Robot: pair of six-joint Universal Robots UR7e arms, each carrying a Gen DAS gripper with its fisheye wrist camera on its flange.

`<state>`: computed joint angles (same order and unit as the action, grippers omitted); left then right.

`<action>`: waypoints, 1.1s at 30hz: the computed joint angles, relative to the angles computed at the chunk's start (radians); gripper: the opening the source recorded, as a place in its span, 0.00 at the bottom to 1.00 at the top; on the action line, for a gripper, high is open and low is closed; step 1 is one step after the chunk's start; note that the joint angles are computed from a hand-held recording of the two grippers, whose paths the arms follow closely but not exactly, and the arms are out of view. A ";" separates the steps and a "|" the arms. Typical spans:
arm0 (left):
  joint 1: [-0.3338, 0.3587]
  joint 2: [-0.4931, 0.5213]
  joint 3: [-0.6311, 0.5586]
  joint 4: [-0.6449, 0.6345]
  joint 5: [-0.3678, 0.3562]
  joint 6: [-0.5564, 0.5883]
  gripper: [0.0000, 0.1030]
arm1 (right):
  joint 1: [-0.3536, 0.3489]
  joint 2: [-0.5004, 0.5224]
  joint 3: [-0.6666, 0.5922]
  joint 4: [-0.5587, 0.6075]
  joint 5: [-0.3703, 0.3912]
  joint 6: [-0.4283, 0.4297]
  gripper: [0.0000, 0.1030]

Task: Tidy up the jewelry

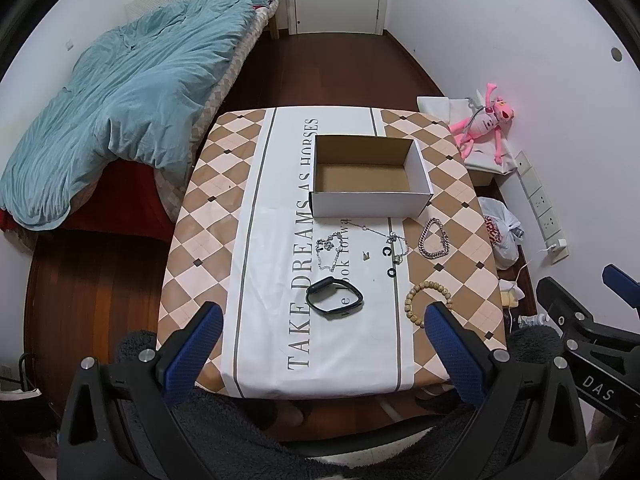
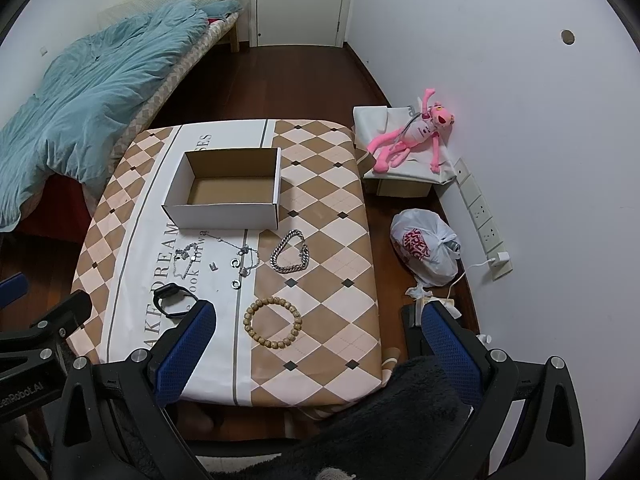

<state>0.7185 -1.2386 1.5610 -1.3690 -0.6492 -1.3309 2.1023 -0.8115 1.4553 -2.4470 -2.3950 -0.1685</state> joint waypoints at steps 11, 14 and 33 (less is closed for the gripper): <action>-0.001 -0.002 0.003 -0.005 0.000 0.002 1.00 | -0.002 -0.001 0.002 -0.007 0.002 -0.005 1.00; -0.001 0.000 0.000 -0.002 0.001 0.001 1.00 | -0.003 -0.002 0.004 -0.010 0.002 -0.007 1.00; -0.005 0.010 -0.009 -0.004 0.000 -0.002 1.00 | -0.001 0.001 -0.016 0.030 0.002 0.017 1.00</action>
<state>0.7135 -1.2289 1.5518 -1.3725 -0.6492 -1.3327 2.1016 -0.8100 1.4393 -2.4167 -2.3928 -0.1519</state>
